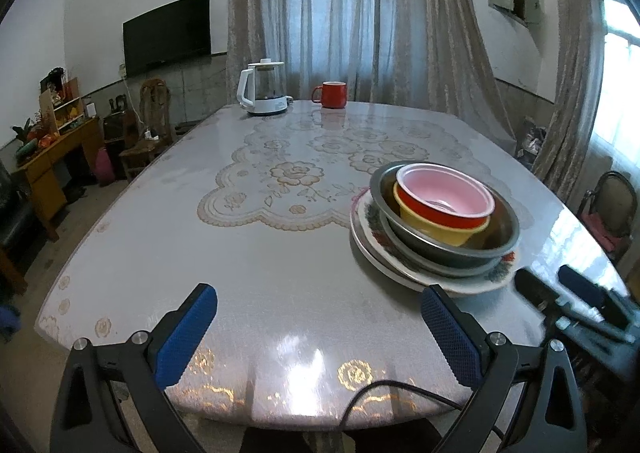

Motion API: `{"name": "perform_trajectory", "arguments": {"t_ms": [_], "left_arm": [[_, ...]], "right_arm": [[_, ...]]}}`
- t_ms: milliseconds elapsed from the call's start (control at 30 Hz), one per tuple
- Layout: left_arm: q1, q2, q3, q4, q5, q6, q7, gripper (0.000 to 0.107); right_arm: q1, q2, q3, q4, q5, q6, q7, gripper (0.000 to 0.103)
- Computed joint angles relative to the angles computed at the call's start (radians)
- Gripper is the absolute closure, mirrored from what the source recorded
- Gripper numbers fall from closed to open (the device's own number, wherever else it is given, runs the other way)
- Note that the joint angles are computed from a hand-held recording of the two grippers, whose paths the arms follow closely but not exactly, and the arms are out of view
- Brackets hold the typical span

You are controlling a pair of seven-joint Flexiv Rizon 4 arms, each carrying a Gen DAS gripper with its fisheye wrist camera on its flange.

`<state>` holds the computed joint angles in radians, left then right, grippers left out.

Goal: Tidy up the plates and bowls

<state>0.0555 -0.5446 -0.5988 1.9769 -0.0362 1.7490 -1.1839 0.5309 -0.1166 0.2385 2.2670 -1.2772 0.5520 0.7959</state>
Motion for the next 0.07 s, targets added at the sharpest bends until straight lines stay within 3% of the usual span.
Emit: {"name": "perform_trajectory", "arguments": {"t_ms": [67], "left_arm": [[-0.039, -0.002, 0.04, -0.03, -0.015, -0.015, -0.005, 0.004]], "right_arm": [[-0.02, 0.026, -0.008, 0.018, 0.004, 0.013, -0.003, 0.029]]}}
